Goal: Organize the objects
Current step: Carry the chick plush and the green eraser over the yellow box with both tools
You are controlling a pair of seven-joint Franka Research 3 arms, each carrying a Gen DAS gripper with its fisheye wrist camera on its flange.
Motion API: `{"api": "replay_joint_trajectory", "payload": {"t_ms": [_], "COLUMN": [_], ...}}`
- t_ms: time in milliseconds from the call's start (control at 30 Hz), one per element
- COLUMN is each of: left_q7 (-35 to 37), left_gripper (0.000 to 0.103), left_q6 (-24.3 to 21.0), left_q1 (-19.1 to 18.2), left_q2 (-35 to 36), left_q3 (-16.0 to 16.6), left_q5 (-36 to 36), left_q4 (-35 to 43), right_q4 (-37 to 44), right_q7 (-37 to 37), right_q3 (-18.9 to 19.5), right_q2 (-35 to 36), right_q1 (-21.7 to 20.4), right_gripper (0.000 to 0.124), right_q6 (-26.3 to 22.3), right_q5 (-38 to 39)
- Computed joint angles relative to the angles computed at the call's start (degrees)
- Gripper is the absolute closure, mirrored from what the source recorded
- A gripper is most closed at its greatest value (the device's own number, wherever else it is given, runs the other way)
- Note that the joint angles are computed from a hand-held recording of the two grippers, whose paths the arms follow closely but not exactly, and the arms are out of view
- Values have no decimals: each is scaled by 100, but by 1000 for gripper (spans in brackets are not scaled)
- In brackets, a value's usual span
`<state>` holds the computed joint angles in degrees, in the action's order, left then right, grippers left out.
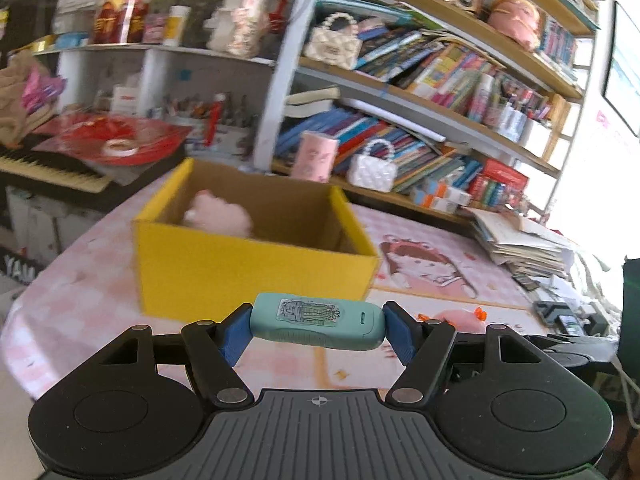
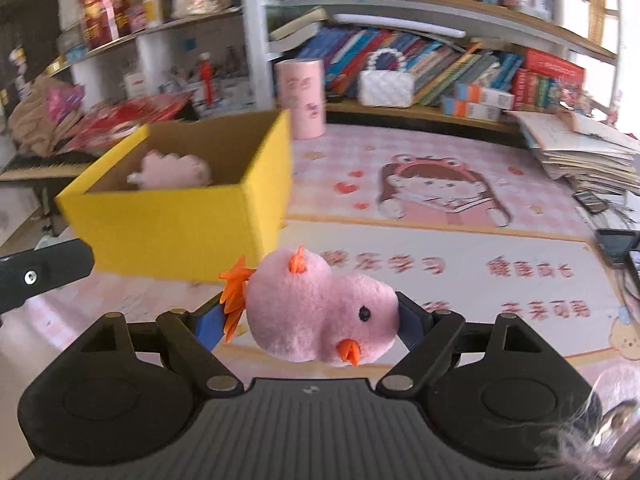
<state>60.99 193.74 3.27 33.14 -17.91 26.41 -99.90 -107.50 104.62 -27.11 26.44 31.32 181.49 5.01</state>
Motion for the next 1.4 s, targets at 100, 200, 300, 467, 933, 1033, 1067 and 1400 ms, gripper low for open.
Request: {"api": "replay_joint_trajectory", "payload": {"t_ms": [100, 200, 300, 467, 933, 1033, 1067, 1400], "left_q7": [-78, -106, -103, -74, -238, -214, -176, 277], "left_gripper": [34, 34, 34, 34, 34, 34, 34, 34], "left_q6": [180, 413, 619, 758, 790, 771, 772, 178], "left_q1": [-122, -287, -435, -513, -380, -463, -532, -1437], "left_q2": [-223, -412, -547, -630, -442, -299, -251, 703], "left_q3": [301, 613, 872, 1055, 995, 1051, 1109, 1912], "left_q5": [-130, -233, -358, -484, -413, -481, -535, -1379], "left_q4": [-297, -557, -755, -862, -570, -323, -236, 1553], "right_q4": [-20, -10, 37, 129, 329, 525, 605, 2481], "right_q7": [-140, -255, -346, -378, -304, -389, -424, -1361], "right_q3": [194, 294, 319, 240, 44, 232, 298, 1598], "right_q2": [-73, -101, -97, -66, 28, 99, 137, 1087], "right_q1": [10, 61, 145, 326, 545, 316, 232, -1292], "right_gripper": [42, 42, 41, 41, 41, 41, 41, 41], "right_q6": [16, 67, 77, 55, -51, -84, -77, -138], "right_q5": [-62, -90, -87, -102, -238, -291, -300, 115]}}
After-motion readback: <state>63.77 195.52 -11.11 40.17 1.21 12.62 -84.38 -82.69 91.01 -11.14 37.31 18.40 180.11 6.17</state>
